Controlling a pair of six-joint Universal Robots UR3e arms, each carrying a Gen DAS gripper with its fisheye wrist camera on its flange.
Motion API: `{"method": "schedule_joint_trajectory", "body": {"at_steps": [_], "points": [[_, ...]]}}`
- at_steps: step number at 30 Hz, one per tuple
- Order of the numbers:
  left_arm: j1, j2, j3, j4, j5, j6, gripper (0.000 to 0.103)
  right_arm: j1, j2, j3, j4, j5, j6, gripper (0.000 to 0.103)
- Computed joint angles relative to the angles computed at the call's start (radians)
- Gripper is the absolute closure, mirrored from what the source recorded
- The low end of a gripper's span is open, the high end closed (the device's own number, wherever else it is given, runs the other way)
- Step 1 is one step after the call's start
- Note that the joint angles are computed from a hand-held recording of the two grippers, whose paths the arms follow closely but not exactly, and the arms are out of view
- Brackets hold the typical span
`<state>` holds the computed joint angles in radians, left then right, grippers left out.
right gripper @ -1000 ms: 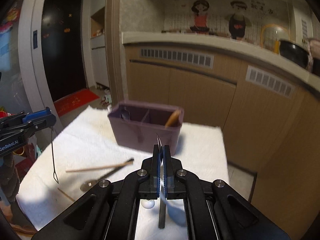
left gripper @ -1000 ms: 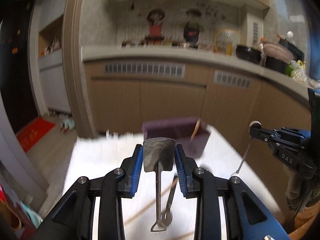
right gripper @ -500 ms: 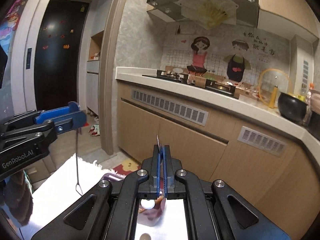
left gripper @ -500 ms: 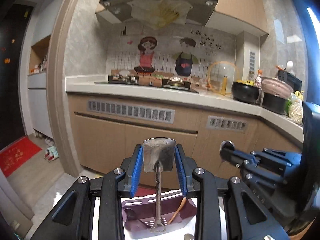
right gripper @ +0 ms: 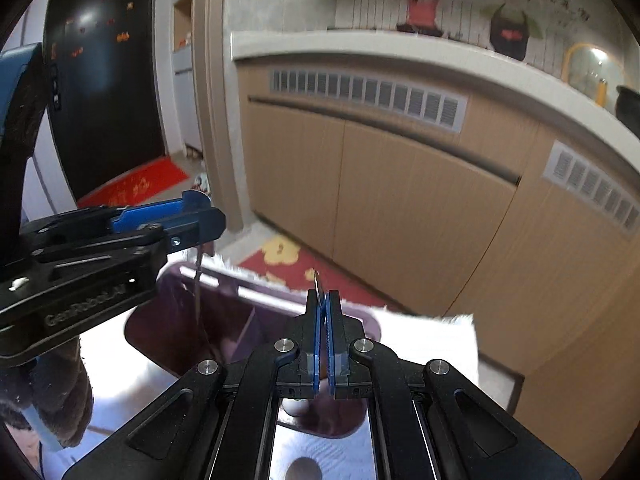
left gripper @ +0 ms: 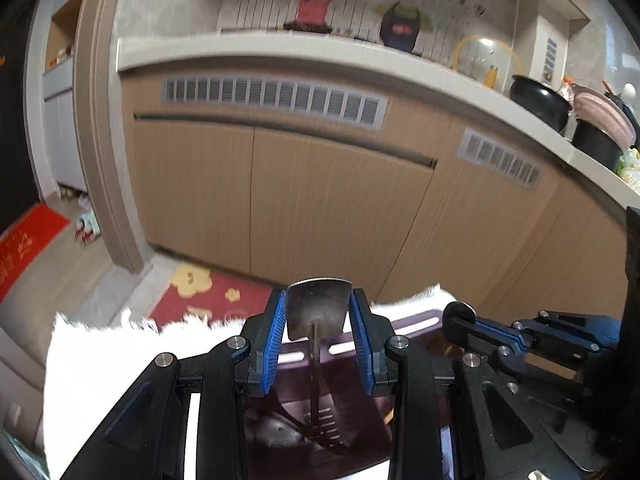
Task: Organize utensils
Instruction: 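Open the left tool over the caddy while the right tool releases its utensil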
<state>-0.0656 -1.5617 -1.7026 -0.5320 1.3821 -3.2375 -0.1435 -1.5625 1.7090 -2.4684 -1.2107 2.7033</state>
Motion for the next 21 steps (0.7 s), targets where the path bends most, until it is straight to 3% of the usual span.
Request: {"method": "schedule_joint_trajectory", "body": {"at_steps": [5,10,13,16,18,21], "points": [[0.041,0.031,-0.049,-0.028,-0.055,0.003,0.069,-0.008,0.0,0.027,0.021,0.012,-0.038,0.098],[0.096,0.202,-0.195,-0.015,-0.075,0.053,0.053,-0.068,-0.11,0.13,0.001,0.045,-0.079,0.096],[0.148,0.352,-0.301,-0.082,-0.097,0.113,0.048,-0.14,-0.223,0.211,0.041,0.1,-0.123,0.095],[0.209,0.499,-0.38,-0.215,-0.141,0.189,0.045,-0.216,-0.349,0.299,0.099,0.141,-0.177,0.085],[0.238,0.602,-0.439,-0.297,-0.16,0.239,0.043,-0.275,-0.438,0.358,0.161,0.177,-0.231,0.073],[0.263,0.754,-0.528,-0.41,-0.186,0.333,0.041,-0.367,-0.584,0.439,0.295,0.222,-0.336,0.065]]}}
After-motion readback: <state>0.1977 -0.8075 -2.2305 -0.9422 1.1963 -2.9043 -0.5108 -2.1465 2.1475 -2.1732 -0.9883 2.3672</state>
